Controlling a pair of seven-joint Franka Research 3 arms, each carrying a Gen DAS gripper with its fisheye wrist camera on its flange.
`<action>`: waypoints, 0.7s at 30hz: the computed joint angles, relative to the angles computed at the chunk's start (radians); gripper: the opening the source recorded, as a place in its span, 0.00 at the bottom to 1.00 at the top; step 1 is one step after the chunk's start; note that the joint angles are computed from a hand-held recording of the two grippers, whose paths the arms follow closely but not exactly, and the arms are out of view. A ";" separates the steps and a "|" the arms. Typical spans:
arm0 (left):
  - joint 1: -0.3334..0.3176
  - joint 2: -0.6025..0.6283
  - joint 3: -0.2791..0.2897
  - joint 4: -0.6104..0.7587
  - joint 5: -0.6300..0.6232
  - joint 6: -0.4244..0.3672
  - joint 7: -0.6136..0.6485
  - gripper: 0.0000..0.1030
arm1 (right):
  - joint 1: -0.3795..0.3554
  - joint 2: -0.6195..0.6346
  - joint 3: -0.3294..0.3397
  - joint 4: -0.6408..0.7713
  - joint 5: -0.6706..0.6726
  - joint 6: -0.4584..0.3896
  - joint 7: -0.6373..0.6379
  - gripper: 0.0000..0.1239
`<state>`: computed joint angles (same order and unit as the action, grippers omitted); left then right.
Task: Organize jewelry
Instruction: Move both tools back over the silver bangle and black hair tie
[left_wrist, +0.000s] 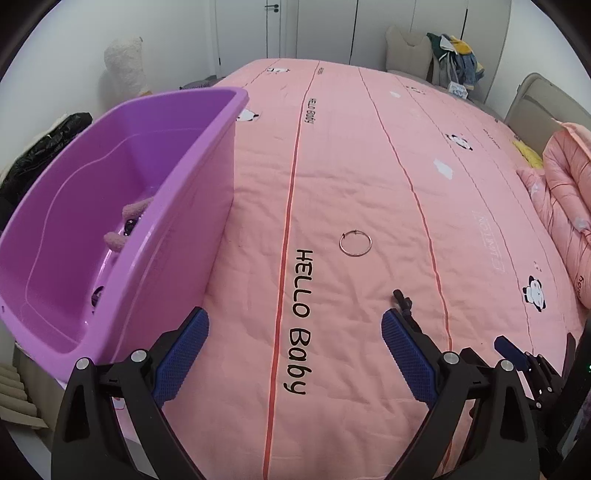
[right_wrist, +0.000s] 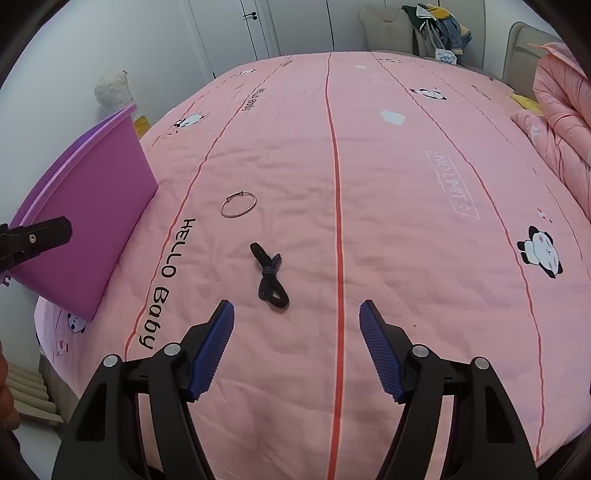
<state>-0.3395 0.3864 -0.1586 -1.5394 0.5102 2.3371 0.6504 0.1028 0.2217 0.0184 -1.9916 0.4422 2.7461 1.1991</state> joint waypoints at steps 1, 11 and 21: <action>0.001 0.023 0.000 0.020 -0.005 -0.003 0.006 0.90 | 0.004 0.022 0.001 0.019 -0.003 -0.002 0.007 0.54; -0.017 0.256 0.027 0.270 -0.051 -0.038 0.079 0.90 | 0.039 0.226 -0.020 0.205 -0.097 -0.047 0.131 0.54; -0.036 0.524 0.049 0.619 -0.142 -0.138 0.195 0.90 | 0.050 0.302 -0.025 0.268 -0.166 -0.021 0.178 0.54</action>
<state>-0.3756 0.9102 -0.1096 -0.9208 0.3683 2.1988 0.8451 0.1532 0.5240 -0.0061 -1.7239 0.2757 2.7252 1.3774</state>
